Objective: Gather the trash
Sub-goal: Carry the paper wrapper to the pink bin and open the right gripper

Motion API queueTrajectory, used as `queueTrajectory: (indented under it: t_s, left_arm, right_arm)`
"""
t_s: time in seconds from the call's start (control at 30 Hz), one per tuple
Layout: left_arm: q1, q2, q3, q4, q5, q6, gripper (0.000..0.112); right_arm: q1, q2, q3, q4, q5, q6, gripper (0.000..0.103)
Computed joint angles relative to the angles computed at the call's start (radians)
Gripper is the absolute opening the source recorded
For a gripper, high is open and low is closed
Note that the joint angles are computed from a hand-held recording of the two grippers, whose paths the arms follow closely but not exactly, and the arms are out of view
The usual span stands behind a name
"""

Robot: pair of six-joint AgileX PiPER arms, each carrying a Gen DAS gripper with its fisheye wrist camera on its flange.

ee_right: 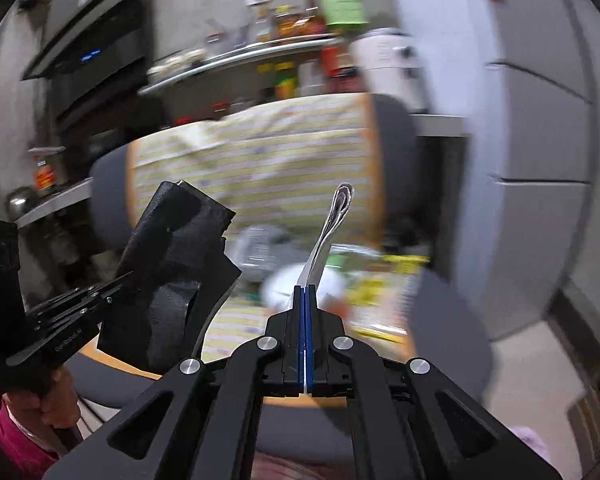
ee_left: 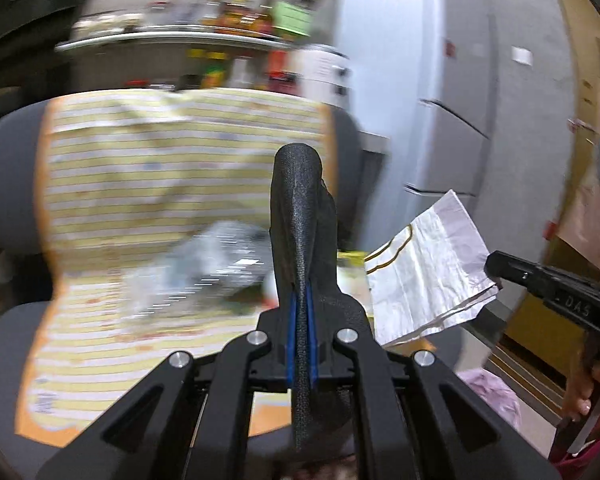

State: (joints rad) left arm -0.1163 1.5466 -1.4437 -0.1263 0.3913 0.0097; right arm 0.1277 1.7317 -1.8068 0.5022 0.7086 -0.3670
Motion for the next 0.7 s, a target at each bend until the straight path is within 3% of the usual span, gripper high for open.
queueTrajectory:
  t_s: [0.27,0.6,0.7]
  left_arm:
    - [-0.222,0.146,-0.097,-0.048,-0.021,0.046,0.003]
    - [-0.316,0.273,-0.224,-0.065,0.061,0.077,0.003]
    - [-0.328,0.296,-0.245,-0.076,0.086,0.085,0.003]
  right_arm:
    - [-0.205,-0.182,0.328,-0.086,-0.07,0.035,0.0]
    - [-0.339,-0.166,0.519,-0.164,-0.114,0.103,0.001]
    - [-0.355,-0.135,0.541,-0.19,-0.126,0.122,0.006]
